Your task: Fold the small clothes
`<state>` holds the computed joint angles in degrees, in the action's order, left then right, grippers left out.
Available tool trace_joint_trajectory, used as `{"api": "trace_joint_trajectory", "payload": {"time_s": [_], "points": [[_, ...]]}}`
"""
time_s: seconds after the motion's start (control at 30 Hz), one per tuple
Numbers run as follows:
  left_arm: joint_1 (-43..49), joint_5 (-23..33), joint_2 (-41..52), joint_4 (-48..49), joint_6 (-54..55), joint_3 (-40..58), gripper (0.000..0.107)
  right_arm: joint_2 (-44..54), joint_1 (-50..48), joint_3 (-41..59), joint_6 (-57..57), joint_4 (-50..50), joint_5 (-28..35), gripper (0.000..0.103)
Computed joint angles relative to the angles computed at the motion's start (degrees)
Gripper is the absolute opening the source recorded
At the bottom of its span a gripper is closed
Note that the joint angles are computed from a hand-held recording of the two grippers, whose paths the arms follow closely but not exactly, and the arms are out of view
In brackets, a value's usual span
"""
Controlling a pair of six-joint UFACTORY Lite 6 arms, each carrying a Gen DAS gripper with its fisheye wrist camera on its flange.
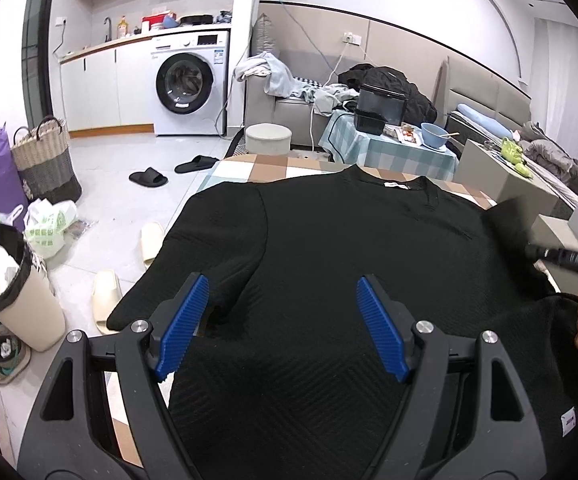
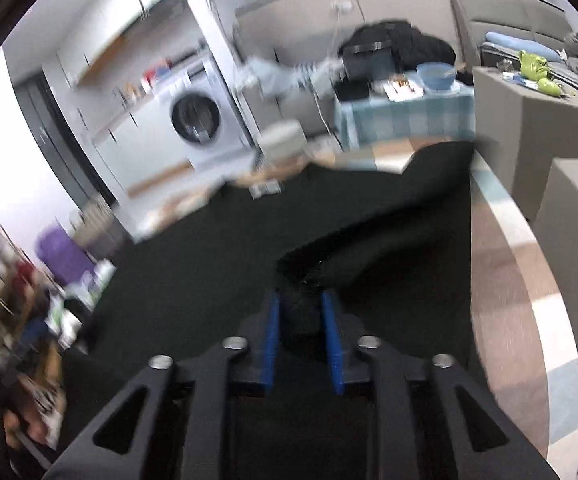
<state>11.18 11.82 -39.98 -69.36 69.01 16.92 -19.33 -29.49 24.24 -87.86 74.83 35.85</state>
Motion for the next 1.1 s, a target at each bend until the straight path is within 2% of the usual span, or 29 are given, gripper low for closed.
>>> {"api": "trace_joint_trajectory", "payload": {"time_s": [0.13, 0.23, 0.3, 0.4, 0.5, 0.6, 0.7, 0.77, 0.83, 0.9, 1.0, 1.07, 1.1], "points": [[4.3, 2.8, 0.1, -1.8, 2.9, -0.9, 0.075, 2.0, -5.4, -0.7, 0.5, -3.0, 2.6, 0.041], [8.3, 4.8, 1.3, -4.7, 7.3, -1.1, 0.076, 3.3, -6.1, -0.5, 3.3, -5.0, 0.7, 0.041], [8.7, 3.1, 3.7, -6.2, 8.0, -0.5, 0.081, 4.4, -7.9, -0.6, 3.0, -7.5, 1.9, 0.042], [12.9, 2.5, 7.7, -9.7, 10.8, 0.6, 0.082, 5.2, -4.5, -0.6, 7.1, -9.4, -2.5, 0.045], [21.7, 7.5, 13.6, -12.9, 14.5, 3.0, 0.082, 3.7, -4.8, -1.9, 9.9, -10.4, -3.5, 0.046], [32.4, 14.9, 24.7, -14.9, 17.0, 8.2, 0.082, -1.3, -8.0, -3.3, 10.2, -11.9, 0.5, 0.061], [40.0, 20.1, 37.8, -10.9, 12.5, 16.2, 0.081, -3.9, -12.1, -3.5, 10.2, -13.3, 4.9, 0.063], [44.1, 24.5, 46.1, -8.5, 11.4, 21.6, 0.073, -6.1, -14.6, -4.3, 10.1, -14.6, 7.8, 0.066], [45.5, 24.6, 51.8, -8.5, 10.9, 25.4, 0.073, -8.0, -16.7, -5.2, 9.6, -15.3, 10.0, 0.067], [45.9, 24.7, 57.1, -8.3, 11.1, 29.4, 0.066, -9.2, -17.4, -5.8, 9.5, -15.7, 10.8, 0.067], [44.5, 24.4, 63.2, -10.1, 12.6, 33.6, 0.039, -10.9, -20.1, -6.9, 9.2, -17.1, 12.1, 0.067], [42.8, 21.0, 64.0, -14.8, 16.5, 33.7, 0.015, -10.2, -20.8, -7.0, 8.4, -16.4, 11.8, 0.067], [42.1, 20.0, 63.3, -18.5, 20.6, 32.9, 0.012, -10.1, -21.5, -7.1, 8.1, -16.3, 11.9, 0.067]]}}
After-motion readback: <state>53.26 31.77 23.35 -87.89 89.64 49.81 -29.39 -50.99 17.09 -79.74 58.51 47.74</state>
